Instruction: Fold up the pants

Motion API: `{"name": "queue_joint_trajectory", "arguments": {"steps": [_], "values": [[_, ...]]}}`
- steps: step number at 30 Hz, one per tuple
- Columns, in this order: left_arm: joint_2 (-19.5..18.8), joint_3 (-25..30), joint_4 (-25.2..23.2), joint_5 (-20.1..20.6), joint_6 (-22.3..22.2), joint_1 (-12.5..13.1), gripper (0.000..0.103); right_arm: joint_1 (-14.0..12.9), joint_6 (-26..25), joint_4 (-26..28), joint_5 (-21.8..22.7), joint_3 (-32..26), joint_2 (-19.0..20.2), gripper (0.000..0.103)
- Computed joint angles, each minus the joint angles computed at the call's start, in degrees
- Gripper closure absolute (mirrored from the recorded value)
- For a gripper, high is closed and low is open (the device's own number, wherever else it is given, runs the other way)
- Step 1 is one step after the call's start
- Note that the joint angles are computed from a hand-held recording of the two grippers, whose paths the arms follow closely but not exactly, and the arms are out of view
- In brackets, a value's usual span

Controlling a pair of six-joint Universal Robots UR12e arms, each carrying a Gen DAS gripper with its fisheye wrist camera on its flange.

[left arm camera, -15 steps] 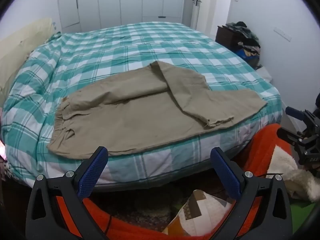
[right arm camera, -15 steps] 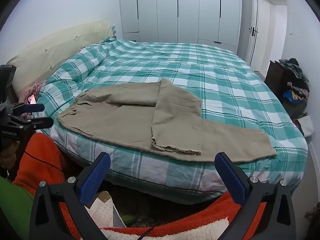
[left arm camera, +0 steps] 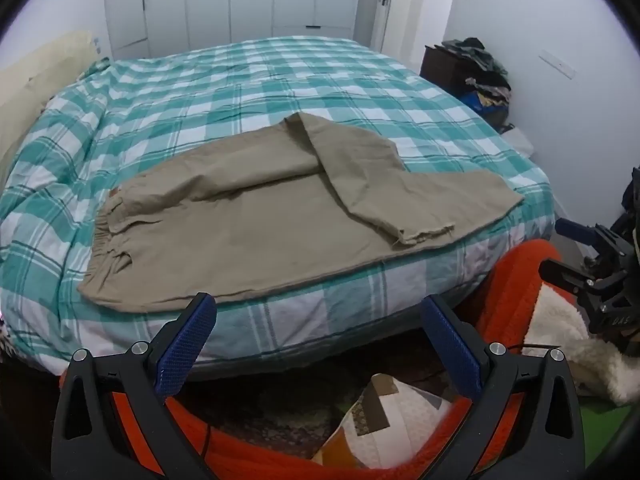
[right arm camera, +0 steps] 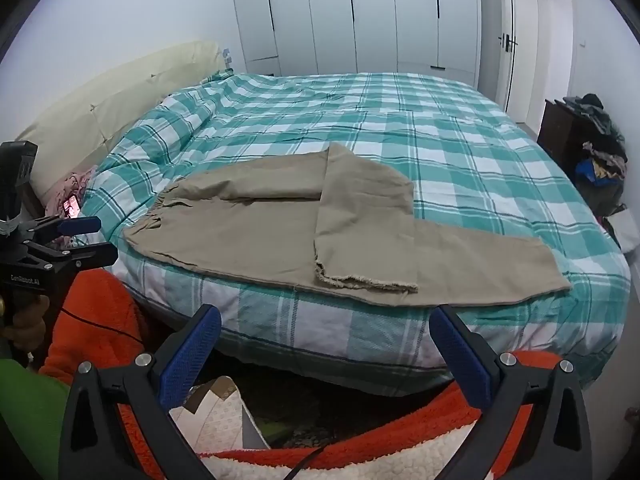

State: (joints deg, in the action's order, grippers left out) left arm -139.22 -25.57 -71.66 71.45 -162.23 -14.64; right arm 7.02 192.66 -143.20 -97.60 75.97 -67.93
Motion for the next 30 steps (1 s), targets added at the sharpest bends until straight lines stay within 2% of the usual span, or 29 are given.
{"name": "queue_joint_trajectory", "arguments": {"steps": [12, 23, 30], "values": [[0.8, -1.5, 0.2, -0.8, 0.8, -0.2, 0.001, -0.3, 0.9, -1.7, -0.3, 1.4, -0.8, 0.000], [-0.1, 0.1, -1.2, -1.8, 0.5, 0.1, 0.001, -0.3, -2.3, -1.8, 2.3, 1.1, -0.4, 0.000], [0.1, -0.2, -1.2, -1.7, 0.4, 0.0, 0.001, -0.5, -0.6, -1.1, 2.3, 1.1, -0.5, 0.000]]}}
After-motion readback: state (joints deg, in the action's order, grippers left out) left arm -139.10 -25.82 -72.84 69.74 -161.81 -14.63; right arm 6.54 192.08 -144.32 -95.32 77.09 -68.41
